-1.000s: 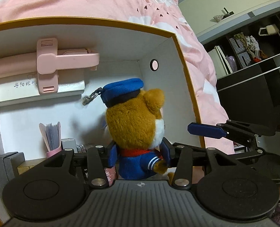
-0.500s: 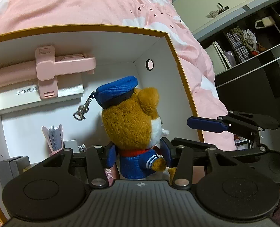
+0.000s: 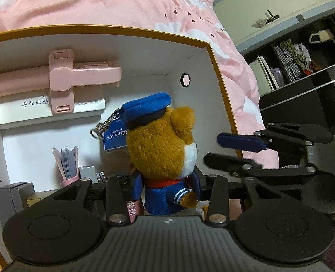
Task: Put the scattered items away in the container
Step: 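Lower both plushes into the box and open the right gripper, then push the bear plush down into the box with the left gripper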
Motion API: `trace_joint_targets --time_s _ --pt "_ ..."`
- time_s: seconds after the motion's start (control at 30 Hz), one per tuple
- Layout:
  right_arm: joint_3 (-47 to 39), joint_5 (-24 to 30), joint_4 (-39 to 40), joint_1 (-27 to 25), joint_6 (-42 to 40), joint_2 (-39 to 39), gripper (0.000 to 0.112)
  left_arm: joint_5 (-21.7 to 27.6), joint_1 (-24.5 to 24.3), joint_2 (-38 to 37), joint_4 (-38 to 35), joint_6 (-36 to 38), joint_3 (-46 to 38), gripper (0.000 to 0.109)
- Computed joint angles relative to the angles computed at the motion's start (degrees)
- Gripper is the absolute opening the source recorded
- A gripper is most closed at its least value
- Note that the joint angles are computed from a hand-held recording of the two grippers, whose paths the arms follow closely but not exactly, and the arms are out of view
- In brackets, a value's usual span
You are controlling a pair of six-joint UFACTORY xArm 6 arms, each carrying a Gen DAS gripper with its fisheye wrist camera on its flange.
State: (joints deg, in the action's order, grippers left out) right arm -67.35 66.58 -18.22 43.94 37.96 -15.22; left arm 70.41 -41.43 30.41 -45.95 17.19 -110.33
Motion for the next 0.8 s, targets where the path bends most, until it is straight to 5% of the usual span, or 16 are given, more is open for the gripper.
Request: trace_joint_targets --time_s 0.2,0.33,0.53,0.7,0.8 --pt "-2.65 2.53 4.08 -1.07 -15.74 4.59 0.035 0.73 0.42 0.64 -1.01 -0.93 -0.61 0.047" --pt "-4.23 3.2 7.32 -2.49 -24.97 7.08 0.056 0.87 0.43 0.95 -1.13 -1.28 -0.99 0.047" --pt "-5.4 1.96 11.16 -4.47 -36.27 9.79 0.067 1.18 0.51 1.56 -1.12 -2.12 -1.71 0.046" --pt "-3.0 -0.32 14.86 -6.23 -37.94 8.91 0.069 1.17 0.56 1.91 -1.52 -2.07 -1.8 0.046" --pt "-1.96 -0.12 15.03 -6.37 -35.49 8.1 0.054 0.9 0.44 1.81 -1.5 -1.87 -1.6 0.046"
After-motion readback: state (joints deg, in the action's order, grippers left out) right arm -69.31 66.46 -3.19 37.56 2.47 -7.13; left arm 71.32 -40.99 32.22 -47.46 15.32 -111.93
